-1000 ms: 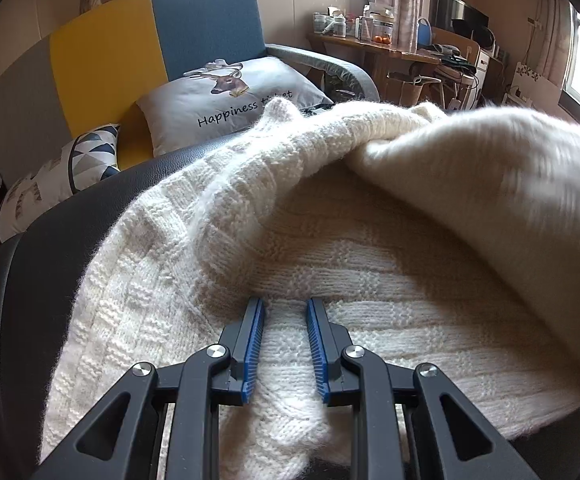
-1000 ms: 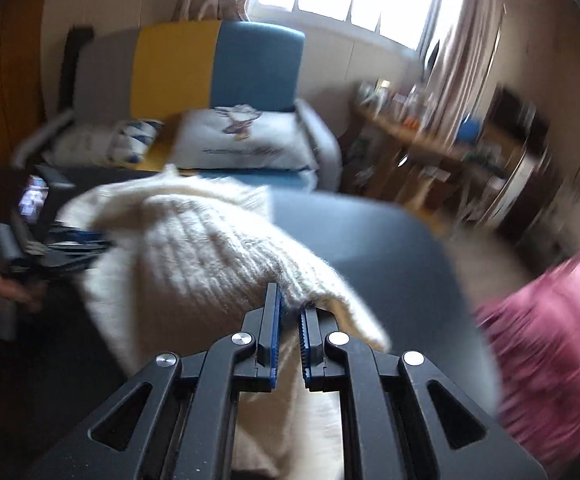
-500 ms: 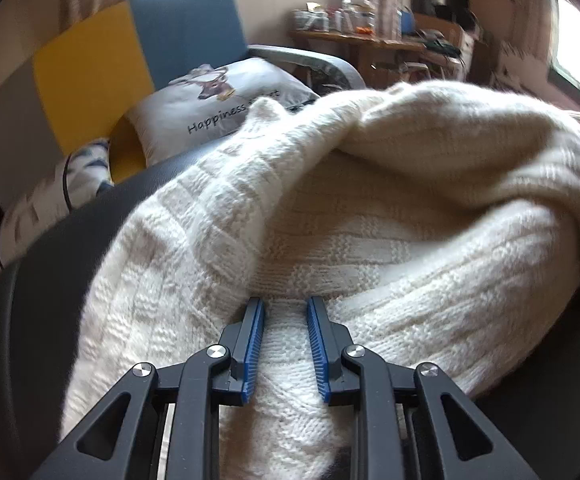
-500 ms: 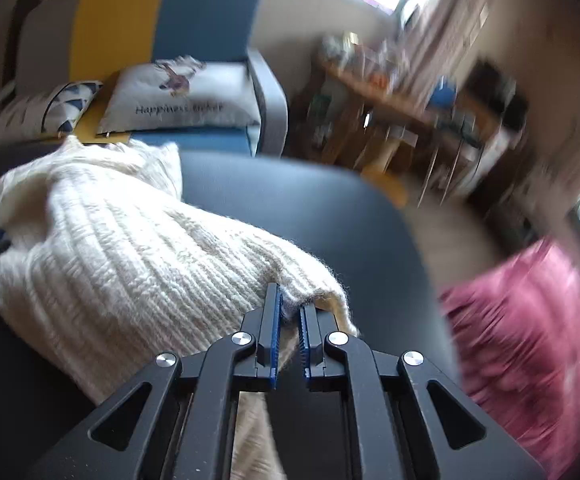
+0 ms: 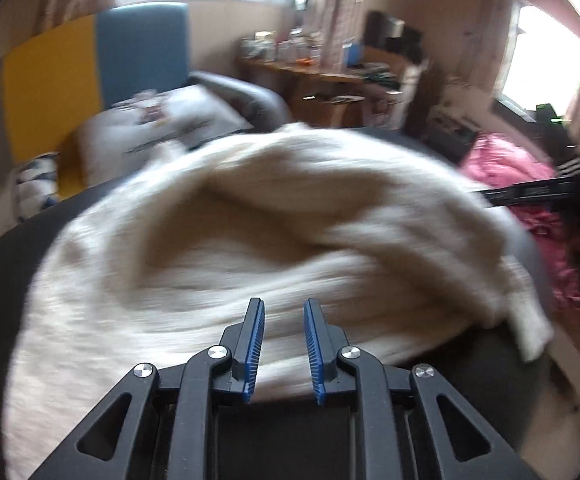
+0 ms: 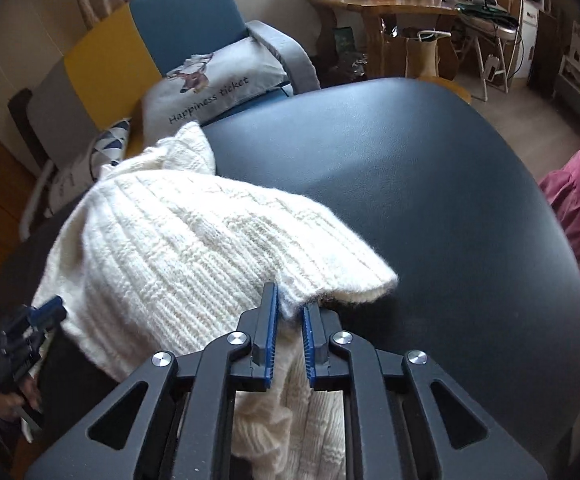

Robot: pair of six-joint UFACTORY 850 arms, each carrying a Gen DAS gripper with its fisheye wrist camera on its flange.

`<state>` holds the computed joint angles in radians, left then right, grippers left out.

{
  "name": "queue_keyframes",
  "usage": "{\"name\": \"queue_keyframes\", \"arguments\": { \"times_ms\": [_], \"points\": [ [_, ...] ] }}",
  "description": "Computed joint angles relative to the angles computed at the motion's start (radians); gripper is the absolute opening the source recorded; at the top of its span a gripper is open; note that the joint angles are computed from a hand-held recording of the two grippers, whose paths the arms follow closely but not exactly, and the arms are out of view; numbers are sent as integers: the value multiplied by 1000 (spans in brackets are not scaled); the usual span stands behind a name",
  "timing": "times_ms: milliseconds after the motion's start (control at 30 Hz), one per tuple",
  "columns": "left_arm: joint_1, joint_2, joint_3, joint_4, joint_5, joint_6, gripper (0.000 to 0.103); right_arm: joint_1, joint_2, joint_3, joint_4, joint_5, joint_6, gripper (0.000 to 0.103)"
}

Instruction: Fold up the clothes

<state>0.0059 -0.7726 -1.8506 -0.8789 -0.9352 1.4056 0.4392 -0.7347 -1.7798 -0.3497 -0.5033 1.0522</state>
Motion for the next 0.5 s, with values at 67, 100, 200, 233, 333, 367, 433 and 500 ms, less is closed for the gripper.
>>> {"name": "queue_keyframes", "arguments": {
  "times_ms": [67,100,200,233,333,367,433,500],
  "points": [
    [-33,19,26,28,1,-11,19,4,16,19,-13,6,11,22],
    [-50,24,33,53,6,-29,19,6,25,29,-21,9,16,22],
    [-94,-19,-15,206,21,-202,19,13,53,59,-57,15,37,22],
    [-100,-27,-17,240,35,-235,20,18,70,79,-83,26,60,22],
    [-100,-13,8,247,60,-222,21,37,120,146,-145,57,119,26],
    [-102,-5,16,259,68,-218,21,45,136,170,-164,62,134,26],
    [-103,5,28,275,81,-212,21,66,155,202,-197,60,163,27],
    [-101,12,36,282,79,-208,21,87,168,230,-219,51,185,27]
  ]
}}
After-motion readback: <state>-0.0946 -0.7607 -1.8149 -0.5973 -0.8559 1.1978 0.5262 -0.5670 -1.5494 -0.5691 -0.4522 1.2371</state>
